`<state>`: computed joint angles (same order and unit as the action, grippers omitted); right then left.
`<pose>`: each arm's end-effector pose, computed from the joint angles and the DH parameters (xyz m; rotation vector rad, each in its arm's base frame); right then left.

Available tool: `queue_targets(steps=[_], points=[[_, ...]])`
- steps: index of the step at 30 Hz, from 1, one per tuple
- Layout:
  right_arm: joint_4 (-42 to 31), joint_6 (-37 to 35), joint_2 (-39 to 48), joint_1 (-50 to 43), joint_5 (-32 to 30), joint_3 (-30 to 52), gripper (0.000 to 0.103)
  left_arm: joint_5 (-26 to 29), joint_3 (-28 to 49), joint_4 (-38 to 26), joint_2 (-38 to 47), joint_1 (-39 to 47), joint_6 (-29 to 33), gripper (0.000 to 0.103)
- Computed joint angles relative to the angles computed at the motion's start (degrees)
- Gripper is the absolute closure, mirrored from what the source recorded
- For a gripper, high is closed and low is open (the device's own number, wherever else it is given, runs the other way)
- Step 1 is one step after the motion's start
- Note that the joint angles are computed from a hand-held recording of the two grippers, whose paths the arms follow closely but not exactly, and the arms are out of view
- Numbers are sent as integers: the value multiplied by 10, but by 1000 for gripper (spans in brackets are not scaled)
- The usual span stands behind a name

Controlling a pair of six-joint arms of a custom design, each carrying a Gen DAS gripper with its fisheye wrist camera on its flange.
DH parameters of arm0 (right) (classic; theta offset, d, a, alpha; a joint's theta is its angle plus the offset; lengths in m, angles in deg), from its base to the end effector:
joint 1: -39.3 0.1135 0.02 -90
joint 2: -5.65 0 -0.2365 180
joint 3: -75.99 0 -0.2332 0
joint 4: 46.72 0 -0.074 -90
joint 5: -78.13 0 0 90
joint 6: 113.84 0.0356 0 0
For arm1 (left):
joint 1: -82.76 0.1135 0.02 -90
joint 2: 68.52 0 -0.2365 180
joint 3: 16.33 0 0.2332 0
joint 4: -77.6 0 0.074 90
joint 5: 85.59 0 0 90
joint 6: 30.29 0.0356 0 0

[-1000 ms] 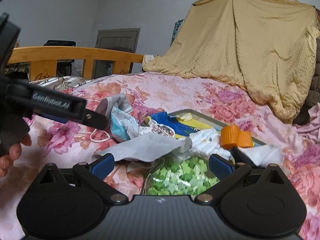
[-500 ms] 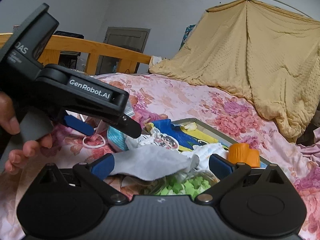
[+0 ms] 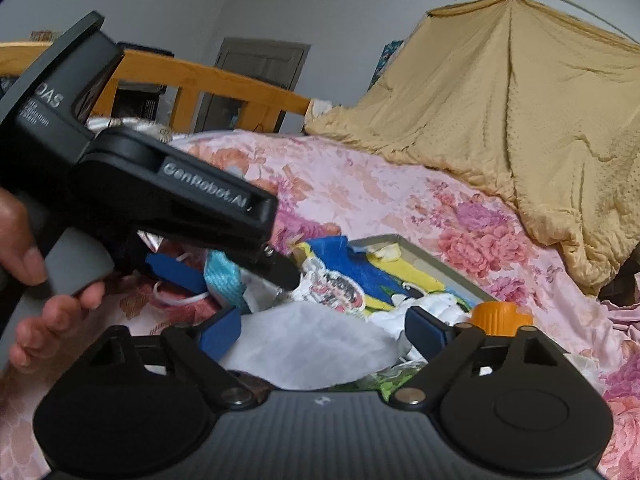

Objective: Organize soft objects
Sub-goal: 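Grasp the grey cloth with the right tool while the left tool grasps the teal-and-white packet, then lift the grey cloth and packet and carry both over the tray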

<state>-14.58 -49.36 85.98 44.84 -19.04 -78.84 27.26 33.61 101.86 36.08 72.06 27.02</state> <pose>0.2127 0.0251 0.1125 -0.6058 1.8753 -0.1045 0.2987 -0.0705 0.0981 -0.1668 2.1708 -0.8640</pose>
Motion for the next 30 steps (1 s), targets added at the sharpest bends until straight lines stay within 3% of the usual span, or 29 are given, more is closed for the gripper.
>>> queue_targets(steps=[4, 7, 12, 20, 30], points=[[-26, -3, 9, 12, 25, 15, 20, 1, 6, 14, 16, 5, -14, 21], [-46, 5, 6, 13, 29, 23, 24, -2, 11, 14, 24, 10, -18, 33], [-85, 14, -8, 9, 29, 32, 43, 0, 6, 33, 34, 17, -27, 42], [-102, 9, -19, 19, 61, 33, 59, -27, -15, 60, 30, -6, -18, 57], [-130, 12, -60, 32, 71, 22, 74, -50, -36, 64, 9, -30, -17, 59]])
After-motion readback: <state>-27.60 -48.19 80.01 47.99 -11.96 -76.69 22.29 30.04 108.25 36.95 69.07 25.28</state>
